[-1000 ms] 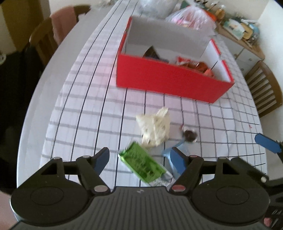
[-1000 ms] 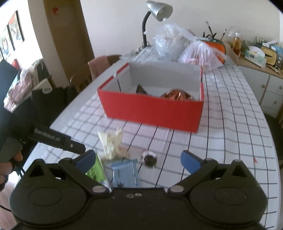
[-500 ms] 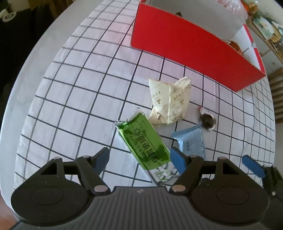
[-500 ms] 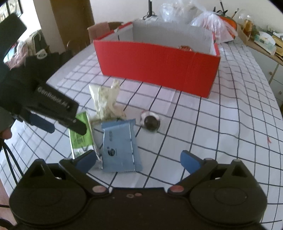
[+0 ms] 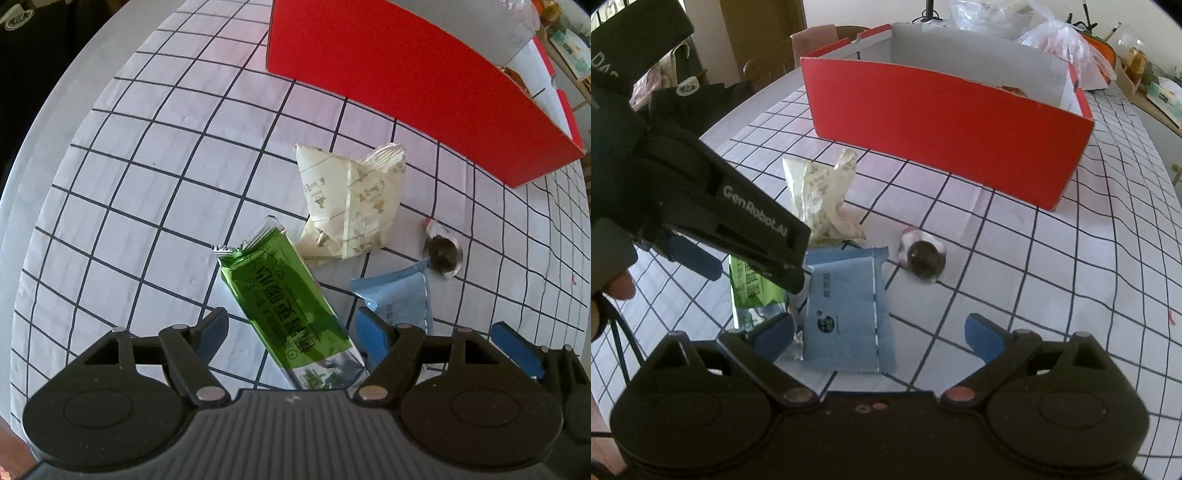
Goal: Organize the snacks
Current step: 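Move both tools back toward the green and blue packets, then grasp the green packet with left tool while right tool grasps blue packet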
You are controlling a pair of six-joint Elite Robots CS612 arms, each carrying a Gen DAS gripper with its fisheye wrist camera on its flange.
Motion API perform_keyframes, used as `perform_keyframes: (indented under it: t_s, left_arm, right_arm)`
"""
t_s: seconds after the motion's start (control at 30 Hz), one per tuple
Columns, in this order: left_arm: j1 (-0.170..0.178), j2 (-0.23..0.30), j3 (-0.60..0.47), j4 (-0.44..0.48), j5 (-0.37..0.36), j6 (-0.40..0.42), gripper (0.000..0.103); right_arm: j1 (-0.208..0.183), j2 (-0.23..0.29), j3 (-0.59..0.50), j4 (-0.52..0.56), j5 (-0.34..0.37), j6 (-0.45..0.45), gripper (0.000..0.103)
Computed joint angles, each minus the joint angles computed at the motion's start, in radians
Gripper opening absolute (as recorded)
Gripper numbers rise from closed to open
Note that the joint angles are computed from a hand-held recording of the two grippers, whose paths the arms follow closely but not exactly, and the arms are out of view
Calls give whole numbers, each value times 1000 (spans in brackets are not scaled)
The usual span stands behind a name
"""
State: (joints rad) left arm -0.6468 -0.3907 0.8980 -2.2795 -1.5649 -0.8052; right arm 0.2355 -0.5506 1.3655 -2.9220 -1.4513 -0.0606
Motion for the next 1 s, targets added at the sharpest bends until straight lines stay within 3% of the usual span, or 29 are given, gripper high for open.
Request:
perform_keyframes:
  t_s: [0.4, 0.73, 1.0]
  left_arm:
    - [1, 12, -8, 6, -3, -22, 75]
    - [-4, -1, 10, 62, 74, -60, 74]
    - [-3, -35, 84, -3, 80, -48, 53]
  right_arm:
    - [12, 33, -63, 54, -28, -41, 92]
    - [26, 45, -82, 79, -70, -61, 81]
    - [24, 38, -65, 50, -53, -29, 55]
